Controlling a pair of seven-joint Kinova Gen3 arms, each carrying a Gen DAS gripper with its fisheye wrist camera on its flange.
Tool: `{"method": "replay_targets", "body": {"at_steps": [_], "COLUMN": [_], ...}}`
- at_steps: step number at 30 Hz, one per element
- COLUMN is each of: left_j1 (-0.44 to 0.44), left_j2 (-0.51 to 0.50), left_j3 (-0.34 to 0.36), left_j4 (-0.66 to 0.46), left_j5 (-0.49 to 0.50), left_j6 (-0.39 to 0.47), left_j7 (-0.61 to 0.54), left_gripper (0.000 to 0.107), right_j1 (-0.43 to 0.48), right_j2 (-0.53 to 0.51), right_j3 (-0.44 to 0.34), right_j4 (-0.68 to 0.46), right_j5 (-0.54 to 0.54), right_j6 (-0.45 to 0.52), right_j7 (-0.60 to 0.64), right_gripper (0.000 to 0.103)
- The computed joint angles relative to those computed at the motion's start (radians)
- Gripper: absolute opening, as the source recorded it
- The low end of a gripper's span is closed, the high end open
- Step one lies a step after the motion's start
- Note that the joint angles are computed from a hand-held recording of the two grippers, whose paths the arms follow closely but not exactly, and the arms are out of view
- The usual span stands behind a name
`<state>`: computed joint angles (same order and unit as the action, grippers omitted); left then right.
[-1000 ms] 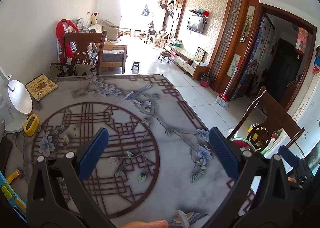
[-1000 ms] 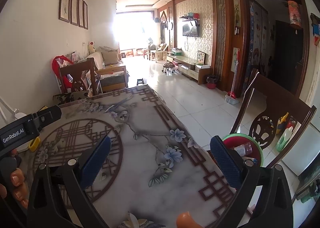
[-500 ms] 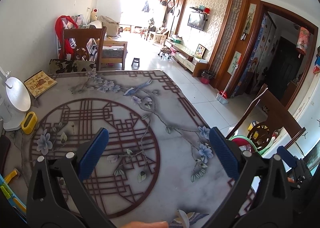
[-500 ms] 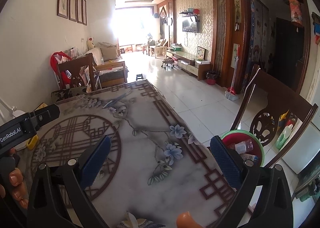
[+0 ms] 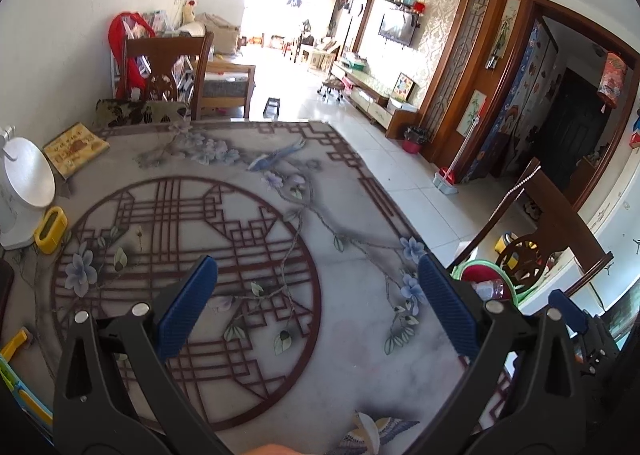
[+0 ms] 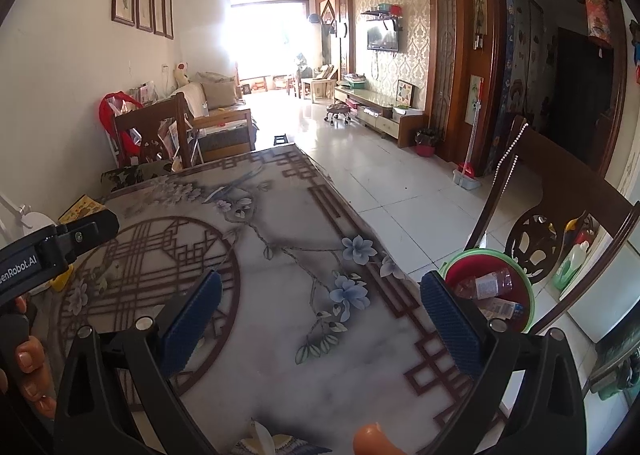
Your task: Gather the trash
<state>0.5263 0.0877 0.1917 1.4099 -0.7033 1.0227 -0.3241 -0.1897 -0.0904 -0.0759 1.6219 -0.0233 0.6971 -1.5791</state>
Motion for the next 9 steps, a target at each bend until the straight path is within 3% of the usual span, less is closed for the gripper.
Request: {"method": "replay_targets", "body": {"at_steps": [6,9], "left_j1": [-0.043,-0.089], "left_j2": [0.019,0.027], "left_j3": [-0.036,-0.069], "left_j4": [0.062,0.144], "left_j5": [0.041,0.077], "left_j6": [0.041,0.076], "left_j7": [0.025,0.045], "left_gripper": [0.098,0.098], "right_j1": [-0.02,-0.034], "right_j2": [0.11,0.205], "right_j3": [-0.011,-0.019], "right_j4": [-0.014,-0.029], "right_j5": [0.023,0.022], "right_j6": [0.012,0.006], "right_j7": [0.04,0.103], "right_gripper": [0.096,0.096]}}
